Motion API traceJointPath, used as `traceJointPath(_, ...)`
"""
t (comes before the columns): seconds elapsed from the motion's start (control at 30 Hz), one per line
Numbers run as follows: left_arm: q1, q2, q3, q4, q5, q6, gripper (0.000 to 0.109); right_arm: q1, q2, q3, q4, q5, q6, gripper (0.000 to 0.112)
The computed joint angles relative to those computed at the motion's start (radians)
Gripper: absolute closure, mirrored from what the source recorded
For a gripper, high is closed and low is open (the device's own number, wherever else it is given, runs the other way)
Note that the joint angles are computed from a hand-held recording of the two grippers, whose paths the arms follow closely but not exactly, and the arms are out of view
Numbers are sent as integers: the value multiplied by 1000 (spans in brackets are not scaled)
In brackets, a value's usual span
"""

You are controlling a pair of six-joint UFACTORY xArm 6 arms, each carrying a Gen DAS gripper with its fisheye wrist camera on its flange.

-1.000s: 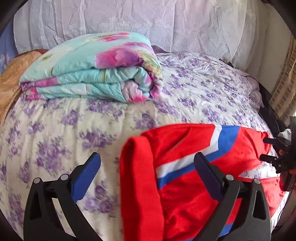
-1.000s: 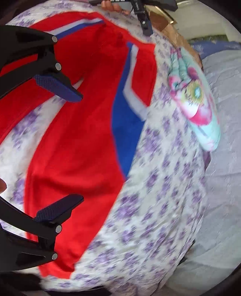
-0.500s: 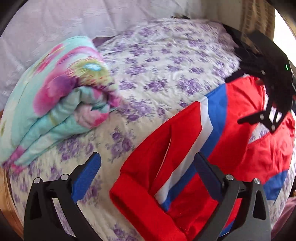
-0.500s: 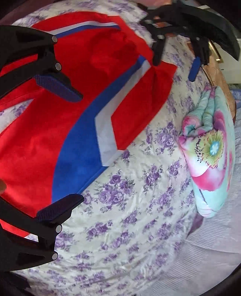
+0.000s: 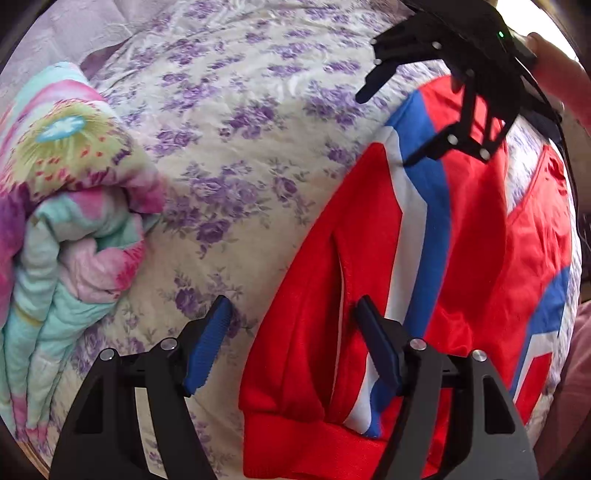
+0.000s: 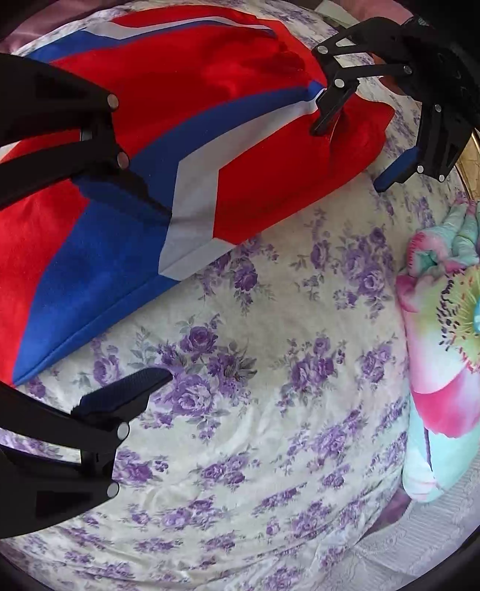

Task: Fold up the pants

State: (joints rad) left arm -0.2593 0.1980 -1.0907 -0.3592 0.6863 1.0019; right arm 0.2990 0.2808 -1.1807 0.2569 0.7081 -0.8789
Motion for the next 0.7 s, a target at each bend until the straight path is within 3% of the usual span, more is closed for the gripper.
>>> traceJointPath(0.1, -3, 15, -19, 2, 30, 15, 57, -2, 18, -21, 7, 43, -12, 57)
traceJointPath(0.13, -3, 14, -24, -5, 44, 24, 62, 0, 13, -18, 14, 52, -19, 74)
traceJointPath(0.17, -1, 11, -30, -16, 69, 35, 74, 1, 0, -10, 23, 61, -29, 98)
traceJointPath(0.2, 2, 3, -32, -28, 96, 44, 82, 5, -24, 13, 21, 49, -30, 103)
traceJointPath(0.3, -3, -60, 35, -36, 50, 67, 92, 22, -142, 134, 12, -39, -29, 105)
traceJointPath(0.43, -12, -219, 187, -58, -38, 109, 94, 58, -376, 334, -19, -119, 5, 105)
traceJointPath(0.7, -17, -646, 496, -135, -31, 226, 94, 205, -873, 665, -188, -99, 186, 105)
